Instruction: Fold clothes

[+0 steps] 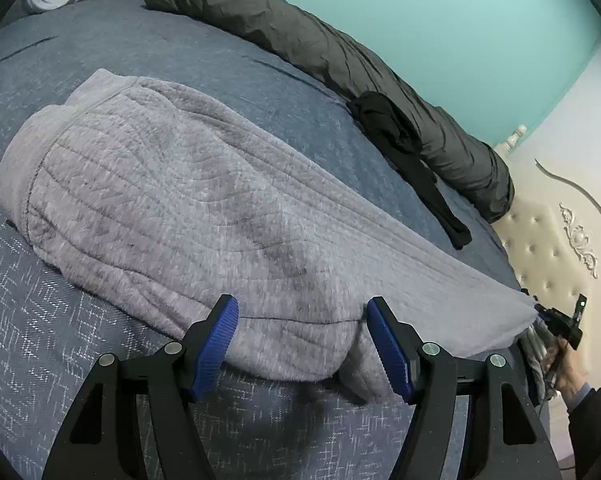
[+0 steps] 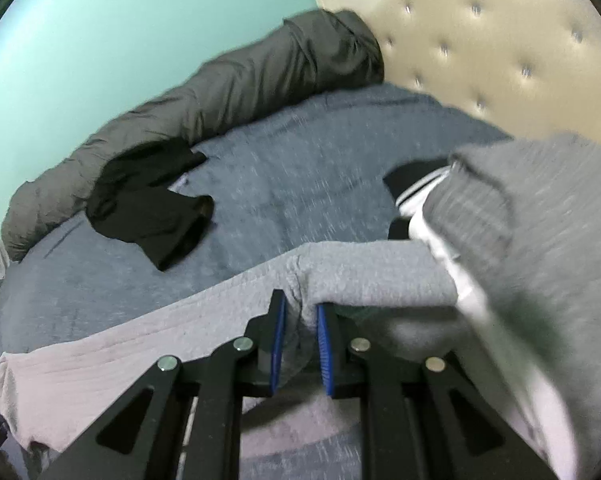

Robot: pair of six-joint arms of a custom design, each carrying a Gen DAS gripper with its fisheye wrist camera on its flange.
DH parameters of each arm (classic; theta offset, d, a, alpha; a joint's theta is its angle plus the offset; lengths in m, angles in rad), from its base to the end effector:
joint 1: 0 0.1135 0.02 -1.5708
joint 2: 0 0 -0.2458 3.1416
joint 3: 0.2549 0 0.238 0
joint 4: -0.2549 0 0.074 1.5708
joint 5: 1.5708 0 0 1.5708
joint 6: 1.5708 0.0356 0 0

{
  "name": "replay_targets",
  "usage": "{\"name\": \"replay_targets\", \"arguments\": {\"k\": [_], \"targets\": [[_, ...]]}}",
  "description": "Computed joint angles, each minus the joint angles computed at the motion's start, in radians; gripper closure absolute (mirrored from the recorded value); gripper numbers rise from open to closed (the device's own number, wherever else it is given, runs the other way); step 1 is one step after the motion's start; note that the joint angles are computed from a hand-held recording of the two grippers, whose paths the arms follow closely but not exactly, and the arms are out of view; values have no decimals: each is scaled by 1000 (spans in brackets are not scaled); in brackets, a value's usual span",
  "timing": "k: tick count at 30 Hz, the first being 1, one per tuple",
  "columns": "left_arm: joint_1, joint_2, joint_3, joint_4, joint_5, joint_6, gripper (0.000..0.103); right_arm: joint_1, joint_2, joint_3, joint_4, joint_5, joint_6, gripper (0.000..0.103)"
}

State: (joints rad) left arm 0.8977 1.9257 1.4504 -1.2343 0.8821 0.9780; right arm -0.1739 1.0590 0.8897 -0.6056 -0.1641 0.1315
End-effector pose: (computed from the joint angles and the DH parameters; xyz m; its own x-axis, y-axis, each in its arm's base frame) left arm 0.2237 0.2364 0.1963 -0.8123 -0.1733 -0.5569 0.1973 0.8169 -0.5419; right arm 0.2125 -0.0314 0.2718 -0.6758 0.2501 -0.6933 0.1456 0.9674 0.2070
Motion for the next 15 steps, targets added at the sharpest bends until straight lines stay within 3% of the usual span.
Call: {"name": "replay_targets", "arguments": {"k": [4, 11, 15], "targets": [[7, 6, 4, -22, -1, 16, 32, -45, -2, -43, -37, -9, -30, 88], [26, 26, 29, -42, 3, 36, 32, -149, 133, -192, 117, -79, -28, 85], [19, 17, 8, -23, -2, 28, 32, -195, 128, -216, 123, -88, 14, 51]]}}
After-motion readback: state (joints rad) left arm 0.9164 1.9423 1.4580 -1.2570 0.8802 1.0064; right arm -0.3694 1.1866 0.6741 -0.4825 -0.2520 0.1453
